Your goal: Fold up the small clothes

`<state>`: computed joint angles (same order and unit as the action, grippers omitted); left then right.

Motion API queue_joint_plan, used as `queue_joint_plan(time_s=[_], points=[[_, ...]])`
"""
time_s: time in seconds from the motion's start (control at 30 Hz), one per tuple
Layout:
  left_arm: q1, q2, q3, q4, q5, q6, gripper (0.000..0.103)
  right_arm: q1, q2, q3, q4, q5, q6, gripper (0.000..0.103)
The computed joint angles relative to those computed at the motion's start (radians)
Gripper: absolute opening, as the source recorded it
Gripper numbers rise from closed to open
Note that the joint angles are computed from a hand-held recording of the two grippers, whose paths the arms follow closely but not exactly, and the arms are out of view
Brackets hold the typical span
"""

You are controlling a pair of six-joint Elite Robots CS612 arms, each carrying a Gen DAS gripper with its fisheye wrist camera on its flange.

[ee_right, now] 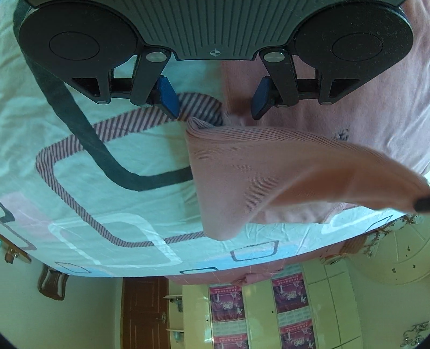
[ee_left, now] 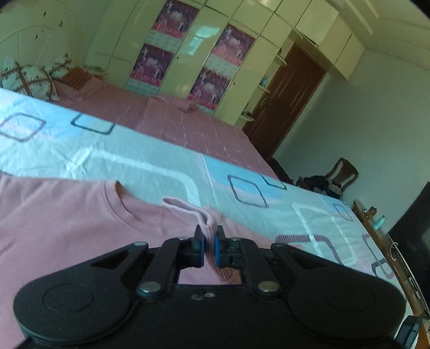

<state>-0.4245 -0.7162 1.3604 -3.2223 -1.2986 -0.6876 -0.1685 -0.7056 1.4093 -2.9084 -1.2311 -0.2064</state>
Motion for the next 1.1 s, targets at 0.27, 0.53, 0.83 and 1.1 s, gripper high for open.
queue_joint_plan(time_s=[0.27, 0.53, 0.83, 1.1], points=[[-0.001, -0.038, 0.104, 0.134, 0.117, -0.069, 0.006, 0.008, 0.026, -0.049, 0.036, 0.044, 0.049, 0.008], [-0.006, -0.041, 0.111, 0.238, 0.126, -0.092, 0.009, -0.004, -0.001, -0.011, 0.042, 0.017, 0.017, 0.008], [-0.021, -0.054, 0.113, 0.19, 0.225, -0.017, 0.06, -0.032, -0.008, -0.038, 0.031, 0.131, 0.051, 0.055], [-0.016, 0.015, 0.01, 0.275, 0.191, 0.037, 0.058, 0.016, 0.144, -0.31, 0.184, 0.116, 0.108, 0.054]])
